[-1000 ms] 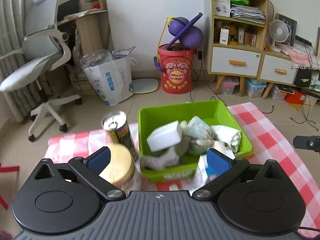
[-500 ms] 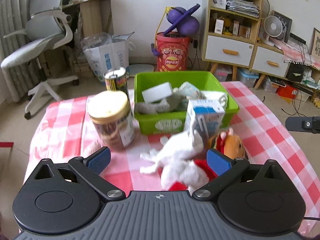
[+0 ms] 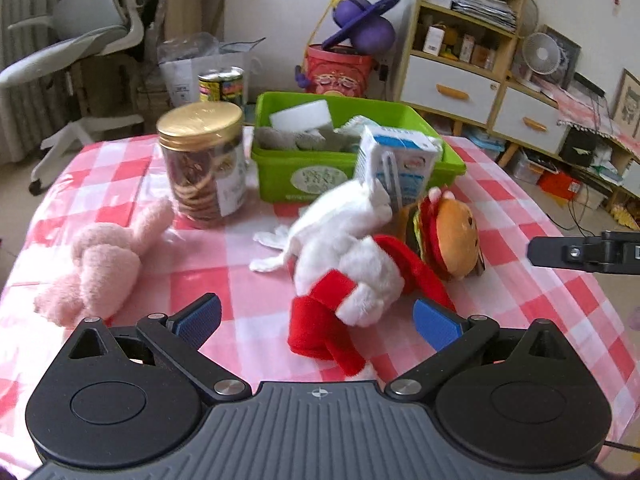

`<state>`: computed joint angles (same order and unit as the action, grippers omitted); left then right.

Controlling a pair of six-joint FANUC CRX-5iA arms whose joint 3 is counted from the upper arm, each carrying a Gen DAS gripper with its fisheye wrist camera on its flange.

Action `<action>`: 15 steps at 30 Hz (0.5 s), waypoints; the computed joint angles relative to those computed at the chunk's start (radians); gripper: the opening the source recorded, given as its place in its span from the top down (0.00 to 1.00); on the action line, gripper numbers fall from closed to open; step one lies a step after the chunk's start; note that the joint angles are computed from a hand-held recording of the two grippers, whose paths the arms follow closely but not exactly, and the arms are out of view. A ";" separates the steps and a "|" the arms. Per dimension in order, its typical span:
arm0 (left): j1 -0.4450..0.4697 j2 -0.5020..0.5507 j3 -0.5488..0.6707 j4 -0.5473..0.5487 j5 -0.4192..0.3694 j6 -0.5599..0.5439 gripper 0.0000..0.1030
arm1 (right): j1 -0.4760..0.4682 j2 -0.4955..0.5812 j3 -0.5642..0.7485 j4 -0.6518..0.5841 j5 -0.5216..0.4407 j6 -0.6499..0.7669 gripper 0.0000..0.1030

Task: Organize soft objects
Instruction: 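Move both tools back toward the Santa plush and burger plush, then grasp the red-white Santa plush with the left tool while the right tool grasps the burger plush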

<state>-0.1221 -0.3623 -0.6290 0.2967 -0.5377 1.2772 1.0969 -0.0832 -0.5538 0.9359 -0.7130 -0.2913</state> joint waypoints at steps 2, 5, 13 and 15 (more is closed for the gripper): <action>-0.009 0.009 -0.020 0.027 0.027 -0.030 0.05 | 0.000 0.013 0.002 -0.011 -0.006 0.003 0.22; -0.016 0.023 -0.051 0.089 0.057 -0.080 0.05 | -0.008 0.024 -0.005 -0.005 0.003 -0.005 0.22; -0.009 0.057 -0.092 0.166 0.144 -0.146 0.05 | -0.034 0.058 -0.033 0.065 0.007 -0.007 0.22; 0.001 0.053 -0.129 0.275 0.164 -0.241 0.05 | -0.038 0.065 -0.037 0.067 0.008 0.010 0.22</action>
<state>-0.1209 -0.3089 -0.7583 0.5720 -0.3740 1.0362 1.0588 -0.0181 -0.5909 1.0026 -0.7048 -0.2809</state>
